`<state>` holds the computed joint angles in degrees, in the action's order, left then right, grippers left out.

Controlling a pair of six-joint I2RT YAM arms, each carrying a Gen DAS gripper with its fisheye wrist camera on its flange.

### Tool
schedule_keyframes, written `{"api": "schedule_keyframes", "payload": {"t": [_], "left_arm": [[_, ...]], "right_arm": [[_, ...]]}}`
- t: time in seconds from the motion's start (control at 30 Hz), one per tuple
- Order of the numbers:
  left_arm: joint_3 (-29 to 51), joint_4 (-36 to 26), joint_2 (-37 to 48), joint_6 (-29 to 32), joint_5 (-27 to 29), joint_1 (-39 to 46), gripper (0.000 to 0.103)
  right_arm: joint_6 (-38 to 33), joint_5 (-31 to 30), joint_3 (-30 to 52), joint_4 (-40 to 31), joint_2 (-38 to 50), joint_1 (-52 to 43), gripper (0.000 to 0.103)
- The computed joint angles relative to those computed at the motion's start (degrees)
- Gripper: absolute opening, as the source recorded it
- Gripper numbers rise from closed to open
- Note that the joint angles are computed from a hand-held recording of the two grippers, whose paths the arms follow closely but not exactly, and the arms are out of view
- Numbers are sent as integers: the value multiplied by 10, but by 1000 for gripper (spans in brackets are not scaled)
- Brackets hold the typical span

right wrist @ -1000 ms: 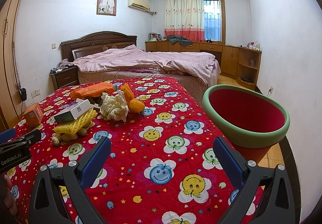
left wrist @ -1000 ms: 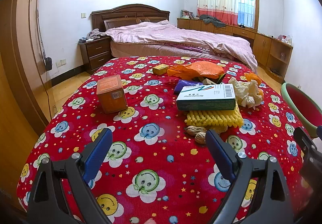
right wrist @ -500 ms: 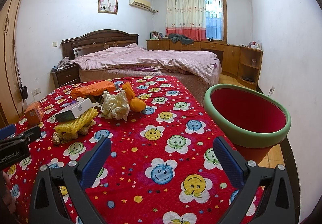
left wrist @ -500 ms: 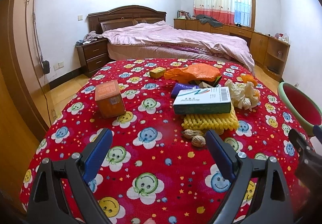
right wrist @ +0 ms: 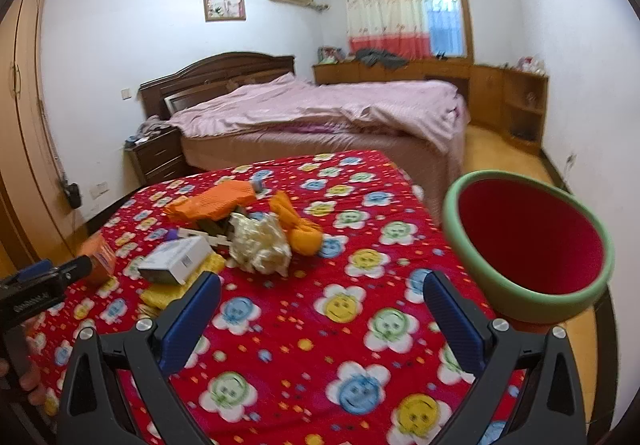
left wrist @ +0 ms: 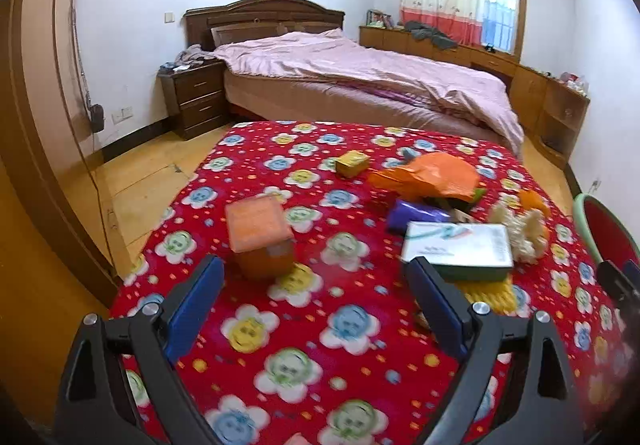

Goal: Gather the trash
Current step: 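Grasp the small orange cardboard box with the left tool while the right tool grasps the crumpled white tissue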

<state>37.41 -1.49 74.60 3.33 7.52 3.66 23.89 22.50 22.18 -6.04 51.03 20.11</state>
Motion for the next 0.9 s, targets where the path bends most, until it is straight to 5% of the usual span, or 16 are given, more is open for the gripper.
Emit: {"api": "schedule_keyframes", "payload": {"t": [0.2, 0.6, 0.9], "left_arm": [[64, -10, 80, -4, 2, 25, 93], [149, -9, 195, -17, 8, 47, 89], [202, -46, 263, -30, 40, 62, 66]], "right_arm": [[-14, -70, 74, 16, 123, -47, 103], [-5, -114, 213, 6, 293, -103, 101], [14, -109, 223, -30, 310, -70, 98]]}}
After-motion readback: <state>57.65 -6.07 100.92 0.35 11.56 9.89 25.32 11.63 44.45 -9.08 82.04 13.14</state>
